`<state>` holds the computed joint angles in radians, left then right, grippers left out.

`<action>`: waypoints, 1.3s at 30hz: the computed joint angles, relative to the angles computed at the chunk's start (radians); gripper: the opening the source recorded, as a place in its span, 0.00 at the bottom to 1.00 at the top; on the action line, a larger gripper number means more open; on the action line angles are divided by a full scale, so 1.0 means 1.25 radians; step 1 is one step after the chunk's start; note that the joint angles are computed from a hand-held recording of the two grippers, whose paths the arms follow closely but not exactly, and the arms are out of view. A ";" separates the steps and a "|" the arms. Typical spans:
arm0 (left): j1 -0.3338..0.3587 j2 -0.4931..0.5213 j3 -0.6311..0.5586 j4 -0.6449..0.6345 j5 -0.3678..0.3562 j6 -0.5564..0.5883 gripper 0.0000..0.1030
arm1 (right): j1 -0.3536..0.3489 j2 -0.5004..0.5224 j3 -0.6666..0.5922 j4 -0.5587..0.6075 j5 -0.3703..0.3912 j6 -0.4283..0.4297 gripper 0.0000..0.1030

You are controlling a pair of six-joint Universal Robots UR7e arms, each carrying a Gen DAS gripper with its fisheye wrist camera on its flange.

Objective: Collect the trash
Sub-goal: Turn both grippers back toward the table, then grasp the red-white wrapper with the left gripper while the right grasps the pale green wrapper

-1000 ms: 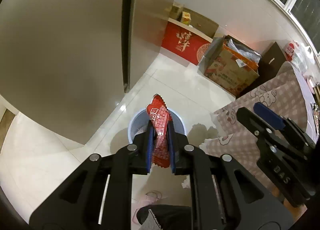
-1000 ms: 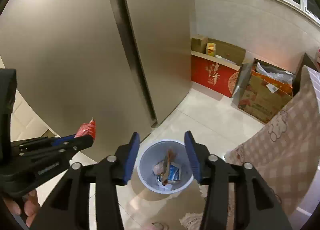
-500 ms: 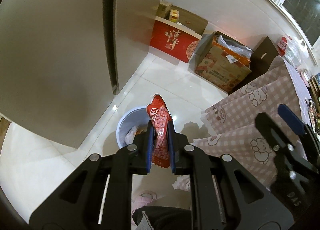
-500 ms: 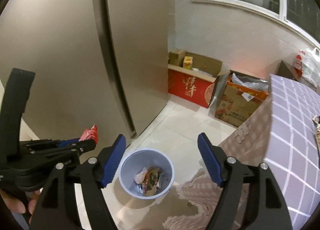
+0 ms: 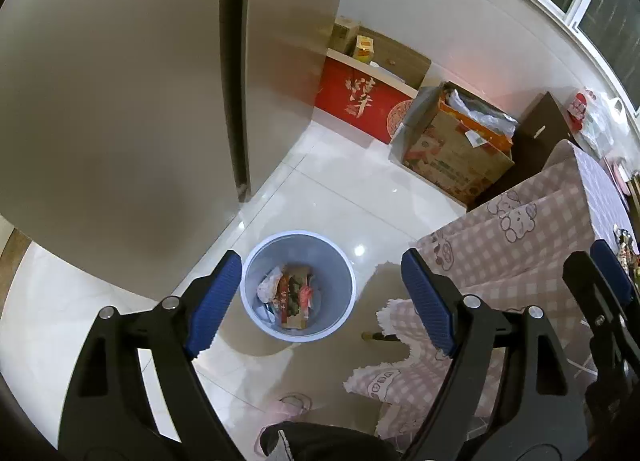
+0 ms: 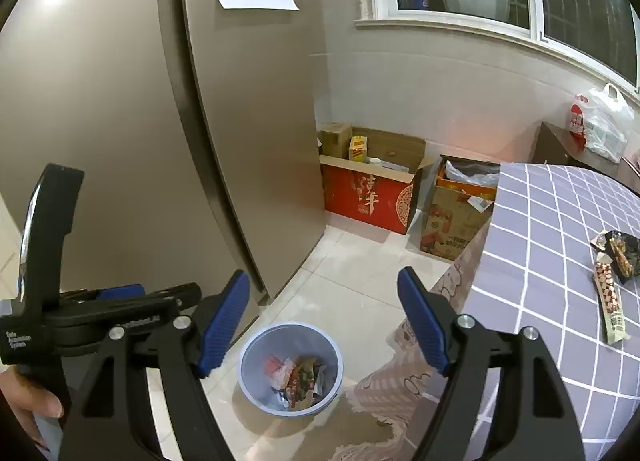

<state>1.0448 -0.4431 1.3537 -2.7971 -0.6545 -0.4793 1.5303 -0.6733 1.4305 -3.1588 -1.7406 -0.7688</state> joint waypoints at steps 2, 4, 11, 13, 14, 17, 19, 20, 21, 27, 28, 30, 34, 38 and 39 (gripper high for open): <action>-0.008 -0.008 0.015 -0.012 0.005 0.001 0.78 | -0.001 -0.005 0.006 -0.003 0.005 0.002 0.73; -0.015 -0.013 0.024 -0.016 0.012 -0.001 0.78 | 0.000 -0.011 0.011 -0.002 0.001 0.002 0.73; -0.051 -0.026 0.055 -0.038 0.020 0.001 0.78 | 0.000 -0.055 0.056 -0.018 0.008 0.010 0.73; -0.064 -0.023 0.056 -0.044 0.021 0.007 0.78 | -0.004 -0.075 0.075 -0.025 0.010 0.016 0.73; -0.073 -0.020 0.054 -0.049 0.020 0.014 0.78 | -0.006 -0.085 0.084 -0.030 0.012 0.018 0.73; -0.098 -0.004 0.040 -0.057 0.019 0.039 0.78 | -0.016 -0.122 0.118 -0.052 0.016 0.020 0.73; -0.116 0.014 0.020 -0.054 0.013 0.057 0.78 | -0.026 -0.148 0.134 -0.055 0.016 0.026 0.73; -0.122 0.021 0.011 -0.050 0.010 0.062 0.78 | -0.031 -0.161 0.141 -0.056 0.014 0.029 0.73; -0.128 0.030 -0.001 -0.043 0.006 0.067 0.78 | -0.035 -0.170 0.144 -0.055 0.011 0.031 0.73; -0.162 0.109 -0.110 0.014 -0.050 0.112 0.78 | -0.083 -0.249 0.155 -0.032 -0.031 0.059 0.74; -0.167 0.118 -0.120 0.020 -0.053 0.117 0.78 | -0.093 -0.259 0.152 -0.032 -0.051 0.061 0.74; -0.176 0.152 -0.170 0.050 -0.067 0.131 0.78 | -0.114 -0.278 0.155 -0.031 -0.068 0.069 0.74; -0.186 0.217 -0.276 0.121 -0.094 0.150 0.78 | -0.153 -0.289 0.115 0.043 -0.091 0.098 0.74; -0.191 0.289 -0.399 0.203 -0.109 0.164 0.78 | -0.174 -0.279 0.063 0.145 -0.098 0.096 0.73; -0.192 0.305 -0.426 0.224 -0.107 0.163 0.78 | -0.178 -0.276 0.049 0.177 -0.093 0.094 0.73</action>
